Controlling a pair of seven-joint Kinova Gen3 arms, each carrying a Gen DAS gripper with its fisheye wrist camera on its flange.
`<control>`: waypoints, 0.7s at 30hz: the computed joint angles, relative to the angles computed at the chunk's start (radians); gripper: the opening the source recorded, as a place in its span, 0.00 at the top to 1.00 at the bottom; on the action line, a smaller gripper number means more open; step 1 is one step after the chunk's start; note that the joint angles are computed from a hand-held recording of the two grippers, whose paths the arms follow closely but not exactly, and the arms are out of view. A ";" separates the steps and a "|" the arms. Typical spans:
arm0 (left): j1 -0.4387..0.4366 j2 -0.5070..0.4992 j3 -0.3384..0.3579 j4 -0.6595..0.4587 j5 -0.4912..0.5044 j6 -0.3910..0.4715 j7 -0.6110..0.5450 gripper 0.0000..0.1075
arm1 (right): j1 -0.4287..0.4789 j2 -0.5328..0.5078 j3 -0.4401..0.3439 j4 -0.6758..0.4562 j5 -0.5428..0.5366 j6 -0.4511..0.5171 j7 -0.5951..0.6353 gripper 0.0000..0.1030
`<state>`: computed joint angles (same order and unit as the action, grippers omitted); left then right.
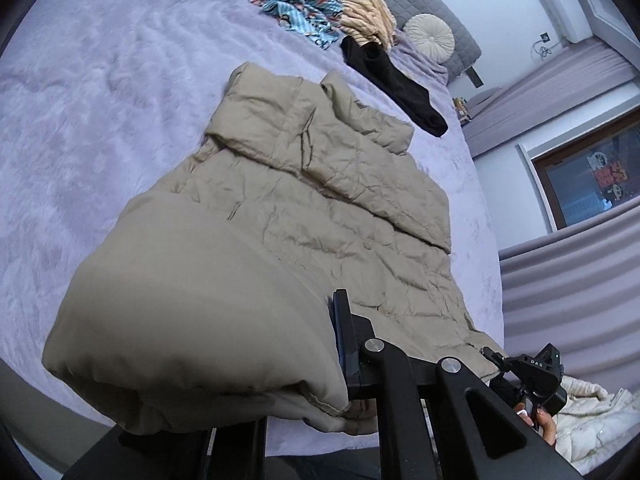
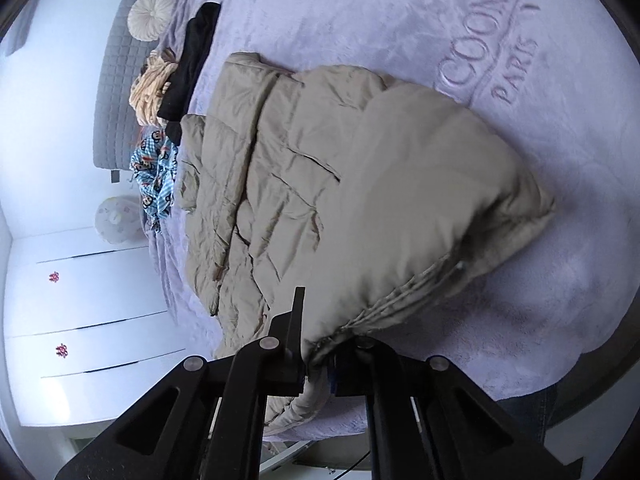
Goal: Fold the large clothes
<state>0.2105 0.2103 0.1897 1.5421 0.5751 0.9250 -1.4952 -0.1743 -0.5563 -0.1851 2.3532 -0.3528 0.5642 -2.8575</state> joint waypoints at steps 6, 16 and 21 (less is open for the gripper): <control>0.012 0.056 0.003 -0.164 -0.041 0.006 -0.009 0.88 | 0.237 0.080 -0.094 -0.220 -0.004 0.121 0.244 0.93; 0.153 0.253 -0.043 -0.581 -0.308 0.037 0.239 0.88 | 0.037 0.338 0.228 -0.518 0.037 0.154 0.650 0.94; 0.215 0.397 -0.072 -0.813 -0.426 0.084 0.355 0.88 | -0.069 0.519 0.433 -0.706 -0.059 0.225 0.853 0.94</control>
